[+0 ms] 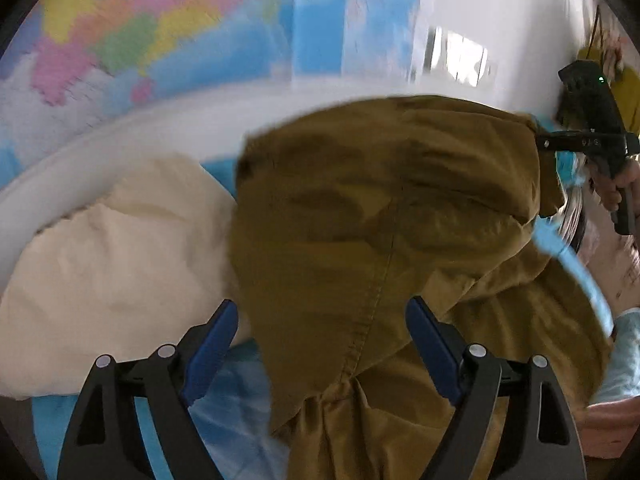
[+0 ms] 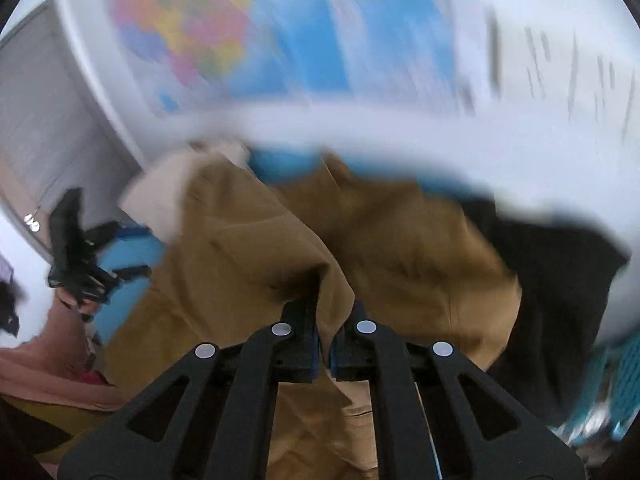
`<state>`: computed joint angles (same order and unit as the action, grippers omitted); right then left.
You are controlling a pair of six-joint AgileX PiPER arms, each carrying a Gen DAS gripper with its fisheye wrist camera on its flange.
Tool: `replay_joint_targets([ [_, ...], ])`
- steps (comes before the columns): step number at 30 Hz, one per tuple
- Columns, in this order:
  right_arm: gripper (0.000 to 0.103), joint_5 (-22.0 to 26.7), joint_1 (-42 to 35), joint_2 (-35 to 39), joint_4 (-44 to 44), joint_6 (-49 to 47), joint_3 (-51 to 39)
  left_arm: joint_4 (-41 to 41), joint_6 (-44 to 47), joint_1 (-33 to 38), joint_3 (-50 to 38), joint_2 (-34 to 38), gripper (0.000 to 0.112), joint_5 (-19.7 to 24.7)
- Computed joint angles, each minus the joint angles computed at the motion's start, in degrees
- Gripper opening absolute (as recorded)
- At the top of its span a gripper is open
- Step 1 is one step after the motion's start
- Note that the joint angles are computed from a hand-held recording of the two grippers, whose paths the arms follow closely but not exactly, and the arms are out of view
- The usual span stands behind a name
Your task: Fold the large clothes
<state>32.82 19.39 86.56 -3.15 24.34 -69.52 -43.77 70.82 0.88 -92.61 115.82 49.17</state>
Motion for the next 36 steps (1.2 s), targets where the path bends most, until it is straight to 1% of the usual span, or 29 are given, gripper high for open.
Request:
replay_joint_targets([
  [2,0.003,-3.88,-0.94,2.82,2.79,0.05,4.67,4.30,-4.33,-1.92,-2.36,3.11,0.080,-0.01],
  [3,0.006,-4.62,-1.17,4.13,3.33,-0.42,5.30,6.18,-5.63,-2.65,-3.40,4.45,0.080,-0.13],
  [4,0.008,-6.76,-1.66,5.16,4.09,-0.72,6.99,7.19,-5.84,-3.05,-3.21,4.94,0.080,-1.06],
  [5,0.013,-8.89,-1.66,5.32,4.00,0.52,8.69,8.26,-6.41,-3.41,-2.99,5.13,0.080,-1.98],
  [6,0.019,-9.33,-0.96,4.87,1.61,2.95,9.49,8.21,-6.24,-3.22,-3.07,5.29,0.080,-1.81],
  [7,0.025,-8.62,-0.07,4.73,-3.06,7.21,9.28,7.74,-5.94,-2.90,-3.38,5.40,0.080,-1.19],
  [8,0.048,-6.42,1.28,3.58,-8.79,12.01,8.60,7.23,-5.92,-2.51,-3.69,5.47,0.080,-0.52],
  [9,0.062,-4.11,3.18,1.83,-14.52,15.94,7.88,6.84,-6.12,-2.12,-4.09,5.63,0.080,0.16],
  [11,0.065,-3.14,5.95,0.35,-24.38,22.04,6.18,5.61,-6.10,-1.31,-4.90,6.38,0.081,1.55],
  [12,0.066,-1.36,6.72,0.62,-26.22,22.14,3.66,5.45,-6.18,-1.28,-4.60,6.54,0.081,0.84],
  [13,0.067,0.39,7.97,1.46,-27.41,21.47,0.06,5.21,-5.92,-1.10,-3.88,6.50,0.081,0.08],
  [15,0.080,1.62,8.74,4.77,-25.00,16.76,-6.96,4.25,-5.71,-0.90,-3.37,6.95,0.081,-0.84],
  [16,0.081,4.79,9.88,8.24,-25.86,15.38,-12.23,3.68,-5.76,-0.67,-3.32,7.27,0.081,-1.03],
  [17,0.081,10.25,11.41,12.24,-29.02,14.92,-17.90,3.06,-5.75,-0.29,-3.51,7.65,0.081,-0.60],
  [18,0.079,13.97,11.75,14.97,-30.39,13.25,-22.17,2.19,-5.14,0.19,-3.35,7.73,0.081,-0.28],
  [19,0.073,15.39,11.45,16.17,-29.47,11.83,-24.40,1.41,-4.40,0.69,-2.72,7.39,0.081,-0.02],
  [20,0.050,14.52,10.24,16.22,-26.26,9.78,-24.34,1.01,-4.11,1.15,-2.96,7.63,0.081,0.57],
  [21,0.040,12.47,8.25,15.80,-20.75,5.99,-23.42,0.77,-3.82,1.54,-3.22,7.83,0.081,1.06],
  [22,0.039,10.51,6.61,14.74,-16.66,3.49,-21.44,1.01,-3.93,1.62,-3.72,8.02,0.081,1.32],
  [23,0.027,9.51,5.52,13.80,-14.85,2.40,-19.86,0.79,-3.21,1.83,-3.74,8.08,0.081,1.49],
  [24,0.020,8.24,4.81,12.61,-13.57,1.98,-18.04,0.38,-2.18,2.12,-3.80,8.27,0.081,1.77],
  [25,0.020,5.58,3.33,9.35,-9.99,0.57,-13.94,0.44,-2.16,2.15,-4.46,8.62,0.081,2.16],
  [26,0.016,4.14,2.27,7.19,-7.13,-1.08,-11.40,0.23,-1.78,2.44,-4.85,8.91,0.081,2.70],
  [28,0.015,3.49,1.47,1.68,-4.01,-3.32,-6.44,-0.26,-1.25,2.91,-5.30,9.00,0.081,4.01],
  [32,0.015,9.61,4.09,-4.25,-3.70,-5.21,-6.64,-1.41,-0.36,3.31,-7.34,9.40,0.081,6.56],
  [33,0.015,10.93,4.81,-4.34,-5.32,-4.21,-7.16,-2.07,1.00,3.45,-6.66,8.97,0.081,6.35],
  [34,0.015,14.25,5.56,-3.00,-8.76,-1.86,-8.56,-2.00,1.21,3.40,-6.43,8.78,0.081,5.92],
  [35,0.021,17.32,5.16,-0.90,-9.91,-0.33,-9.99,-1.51,1.06,3.23,-6.22,8.70,0.081,5.20],
  [36,0.038,20.16,4.20,2.06,-9.96,0.69,-11.58,-1.03,0.79,3.04,-6.22,8.78,0.081,4.72],
])
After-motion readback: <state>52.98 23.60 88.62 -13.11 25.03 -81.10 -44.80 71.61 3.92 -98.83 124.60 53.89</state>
